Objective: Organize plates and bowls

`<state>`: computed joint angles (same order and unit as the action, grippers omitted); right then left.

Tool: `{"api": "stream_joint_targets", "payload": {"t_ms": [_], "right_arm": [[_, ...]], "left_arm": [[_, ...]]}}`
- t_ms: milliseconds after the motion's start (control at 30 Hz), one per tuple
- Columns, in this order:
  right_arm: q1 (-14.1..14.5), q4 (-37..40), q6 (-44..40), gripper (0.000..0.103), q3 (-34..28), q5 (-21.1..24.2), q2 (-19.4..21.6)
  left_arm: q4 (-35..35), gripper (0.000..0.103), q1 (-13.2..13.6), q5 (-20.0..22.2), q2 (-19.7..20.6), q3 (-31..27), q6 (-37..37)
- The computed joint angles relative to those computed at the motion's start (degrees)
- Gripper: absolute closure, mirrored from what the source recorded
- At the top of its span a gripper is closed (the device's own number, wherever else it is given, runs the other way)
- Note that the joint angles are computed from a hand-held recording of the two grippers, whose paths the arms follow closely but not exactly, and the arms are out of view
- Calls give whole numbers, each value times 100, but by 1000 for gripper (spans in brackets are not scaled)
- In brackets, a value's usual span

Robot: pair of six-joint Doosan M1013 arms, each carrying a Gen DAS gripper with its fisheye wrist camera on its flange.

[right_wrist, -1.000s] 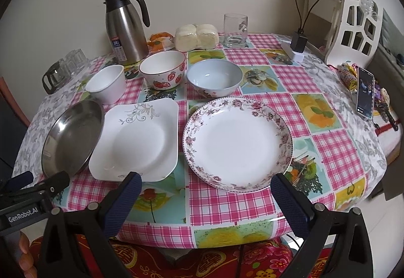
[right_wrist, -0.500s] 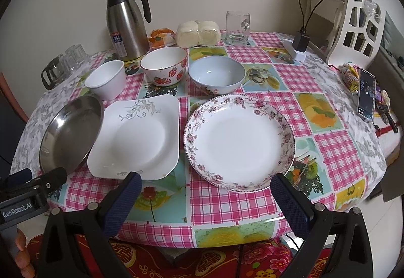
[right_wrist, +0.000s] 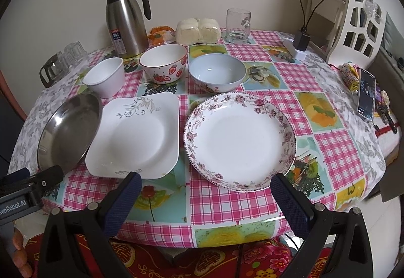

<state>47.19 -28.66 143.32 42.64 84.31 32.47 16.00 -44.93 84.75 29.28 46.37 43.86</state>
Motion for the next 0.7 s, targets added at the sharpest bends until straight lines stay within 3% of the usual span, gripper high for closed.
{"api": "stream_joint_targets", "payload": {"t_ms": [400, 700], "right_arm": [[-6, 50, -103, 0, -167, 158, 108], [11, -163, -754, 0, -1255, 645, 646]], "left_arm": [[-82, 0, 35, -142, -67, 93, -42], [144, 0, 138, -11, -66, -5, -231]]}}
